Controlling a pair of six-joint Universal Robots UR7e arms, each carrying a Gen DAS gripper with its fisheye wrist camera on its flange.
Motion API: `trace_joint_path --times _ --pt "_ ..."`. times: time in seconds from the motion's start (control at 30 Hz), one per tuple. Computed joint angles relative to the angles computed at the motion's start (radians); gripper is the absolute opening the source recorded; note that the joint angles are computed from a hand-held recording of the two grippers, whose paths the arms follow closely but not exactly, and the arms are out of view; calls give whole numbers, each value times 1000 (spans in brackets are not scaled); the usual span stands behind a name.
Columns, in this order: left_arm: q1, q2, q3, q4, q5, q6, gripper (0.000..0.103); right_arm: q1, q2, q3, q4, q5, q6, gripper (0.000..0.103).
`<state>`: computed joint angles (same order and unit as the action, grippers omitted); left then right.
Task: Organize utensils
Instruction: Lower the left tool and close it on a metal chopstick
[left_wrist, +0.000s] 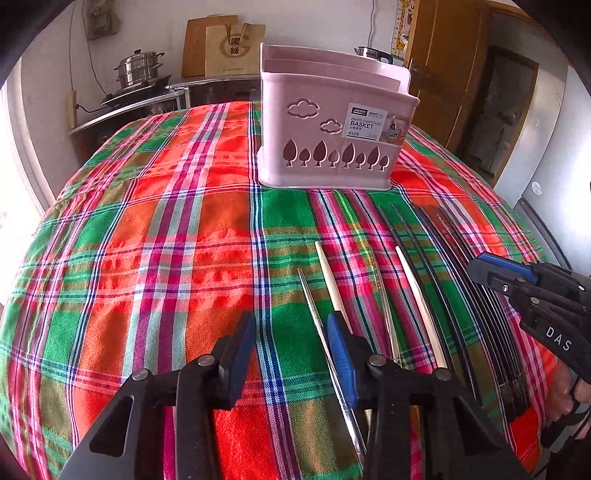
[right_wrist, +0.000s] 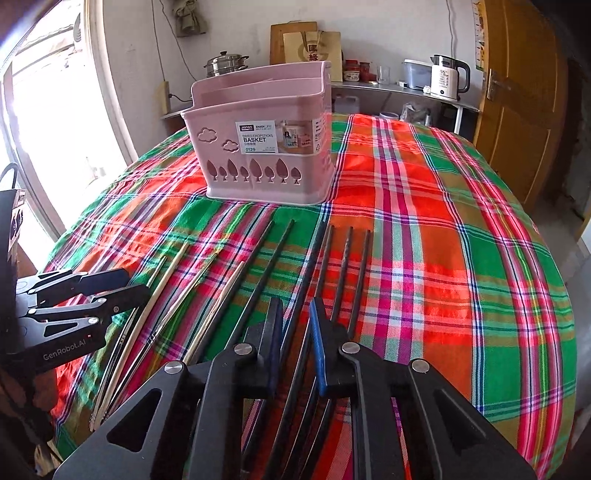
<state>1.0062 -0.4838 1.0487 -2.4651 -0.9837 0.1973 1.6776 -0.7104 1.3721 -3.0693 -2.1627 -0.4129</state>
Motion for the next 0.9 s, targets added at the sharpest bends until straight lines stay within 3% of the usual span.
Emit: trace_joint_path --times 0.17,0.37,0.9 --pt "-7 16 -14 -10 50 14 23 -3 12 -29 42 0 14 15" --pt "-6 24 -34 6 59 20 14 -6 29 -75 95 -3 28 15" --pt "-4 38 -73 60 44 55 12 -7 71 -192 259 -35 82 15"
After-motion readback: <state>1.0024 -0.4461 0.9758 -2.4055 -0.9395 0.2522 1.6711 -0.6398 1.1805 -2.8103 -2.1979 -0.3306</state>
